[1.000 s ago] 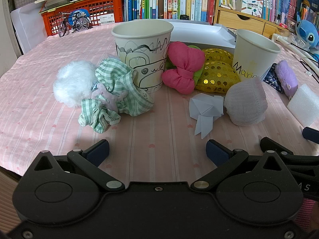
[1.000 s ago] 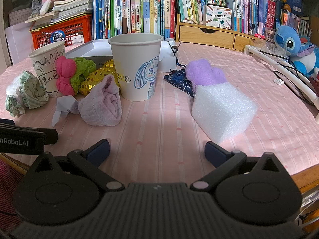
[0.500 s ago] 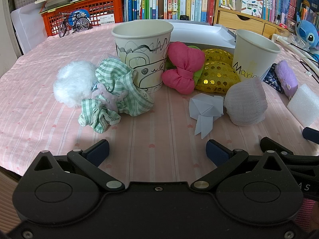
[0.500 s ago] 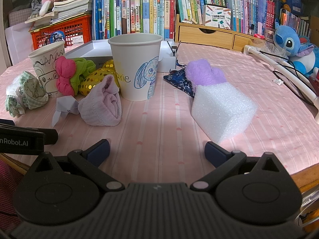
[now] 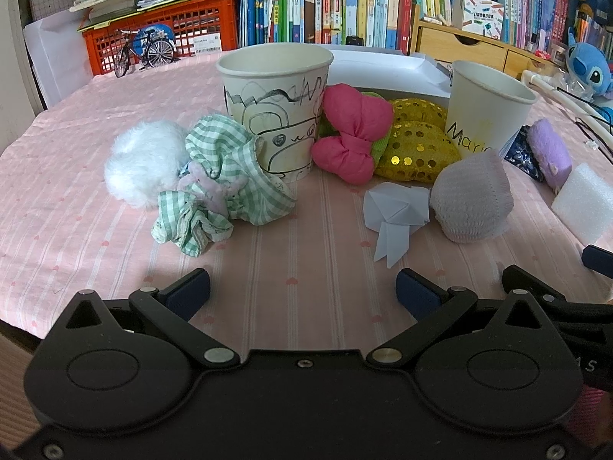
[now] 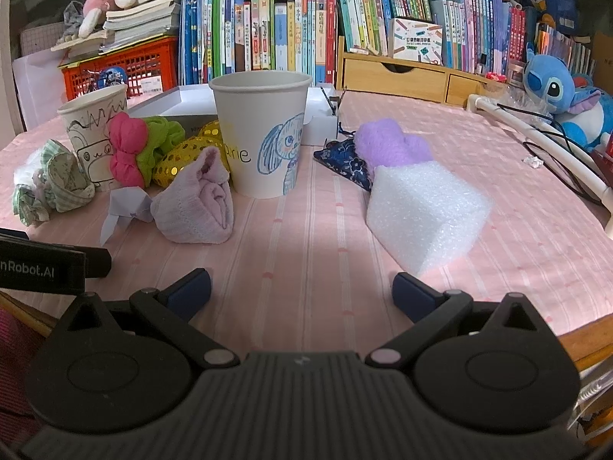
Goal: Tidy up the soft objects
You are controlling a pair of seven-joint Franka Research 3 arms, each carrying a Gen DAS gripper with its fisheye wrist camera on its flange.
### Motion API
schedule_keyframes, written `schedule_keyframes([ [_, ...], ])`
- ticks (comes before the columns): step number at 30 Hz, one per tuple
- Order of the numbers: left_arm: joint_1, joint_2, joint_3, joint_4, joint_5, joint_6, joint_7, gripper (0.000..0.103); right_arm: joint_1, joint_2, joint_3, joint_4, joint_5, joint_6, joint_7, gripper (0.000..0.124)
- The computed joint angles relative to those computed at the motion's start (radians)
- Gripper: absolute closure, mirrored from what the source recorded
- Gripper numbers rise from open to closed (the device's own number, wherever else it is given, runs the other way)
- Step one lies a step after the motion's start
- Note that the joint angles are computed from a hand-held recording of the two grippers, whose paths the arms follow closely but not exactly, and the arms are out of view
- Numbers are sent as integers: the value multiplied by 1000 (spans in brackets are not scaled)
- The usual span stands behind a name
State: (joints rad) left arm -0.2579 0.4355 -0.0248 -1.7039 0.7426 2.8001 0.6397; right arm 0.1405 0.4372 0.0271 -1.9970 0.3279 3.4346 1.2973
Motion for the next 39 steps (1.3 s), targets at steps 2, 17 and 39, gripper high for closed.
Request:
schedule_keyframes([
  [2, -11, -9, 15, -16, 27, 20, -24, 0, -19, -4, 21, -17, -16, 27, 5, 21],
  [17, 43, -40, -7, -89, 54, 199, -36, 3, -171, 11, 126, -64, -225, 170, 173, 21],
  [39, -60, 64, 77, 42, -53, 271, 126, 55, -140, 73, 14, 12, -189, 290, 142, 23],
])
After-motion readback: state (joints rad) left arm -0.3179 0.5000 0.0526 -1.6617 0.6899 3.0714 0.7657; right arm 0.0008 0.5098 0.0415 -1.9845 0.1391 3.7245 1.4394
